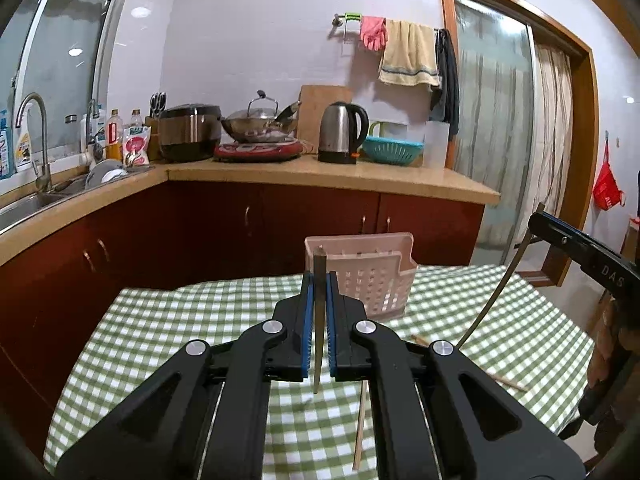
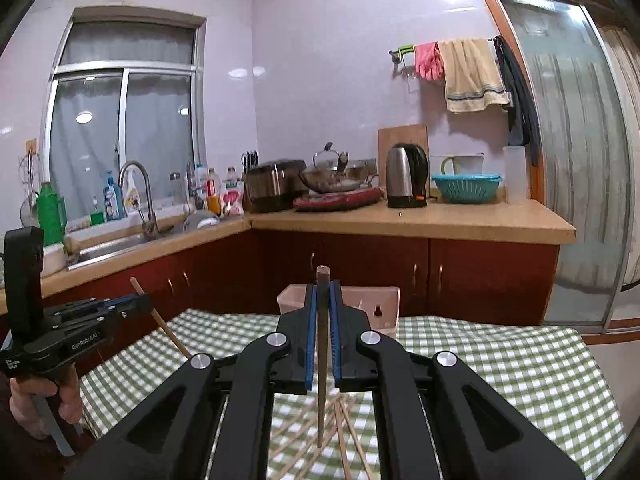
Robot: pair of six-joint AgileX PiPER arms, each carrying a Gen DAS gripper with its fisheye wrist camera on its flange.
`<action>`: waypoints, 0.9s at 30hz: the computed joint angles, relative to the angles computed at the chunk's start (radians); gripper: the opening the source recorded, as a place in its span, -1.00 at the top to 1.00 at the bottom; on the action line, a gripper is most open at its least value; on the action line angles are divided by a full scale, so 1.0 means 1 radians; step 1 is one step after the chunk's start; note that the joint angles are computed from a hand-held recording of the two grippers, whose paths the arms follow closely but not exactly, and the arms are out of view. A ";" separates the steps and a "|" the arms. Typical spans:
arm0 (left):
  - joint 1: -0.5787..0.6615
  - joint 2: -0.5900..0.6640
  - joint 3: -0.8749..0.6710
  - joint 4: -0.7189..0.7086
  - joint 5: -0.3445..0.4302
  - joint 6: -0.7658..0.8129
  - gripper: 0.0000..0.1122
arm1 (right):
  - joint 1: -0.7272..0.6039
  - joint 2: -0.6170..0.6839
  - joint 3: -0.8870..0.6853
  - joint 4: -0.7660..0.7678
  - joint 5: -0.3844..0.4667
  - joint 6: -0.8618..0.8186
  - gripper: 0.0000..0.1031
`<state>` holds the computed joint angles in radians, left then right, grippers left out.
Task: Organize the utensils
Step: 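Lift the chopstick in the left tool toward the white basket while the right tool carries its chopstick there, then lower the left tool's chopstick into the basket and open it while the right tool releases its chopstick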
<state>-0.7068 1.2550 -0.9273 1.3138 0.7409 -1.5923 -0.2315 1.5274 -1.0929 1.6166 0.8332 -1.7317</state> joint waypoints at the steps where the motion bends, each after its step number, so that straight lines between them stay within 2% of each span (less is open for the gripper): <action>1: 0.015 0.004 -0.019 -0.008 -0.018 0.019 0.89 | 0.001 0.009 -0.021 0.003 0.000 0.008 0.86; 8: 0.105 0.079 -0.218 -0.059 -0.101 0.194 0.89 | 0.040 0.091 -0.190 0.052 -0.052 0.011 0.87; 18: 0.218 0.307 -0.583 -0.075 -0.186 0.324 0.89 | 0.124 0.311 -0.554 0.113 -0.179 0.029 0.86; 22: 0.252 0.415 -0.687 -0.112 -0.212 0.358 0.89 | 0.163 0.423 -0.677 0.062 -0.235 0.079 0.86; 27: 0.284 0.520 -0.695 -0.098 -0.238 0.316 0.89 | 0.191 0.521 -0.731 -0.024 -0.265 0.157 0.87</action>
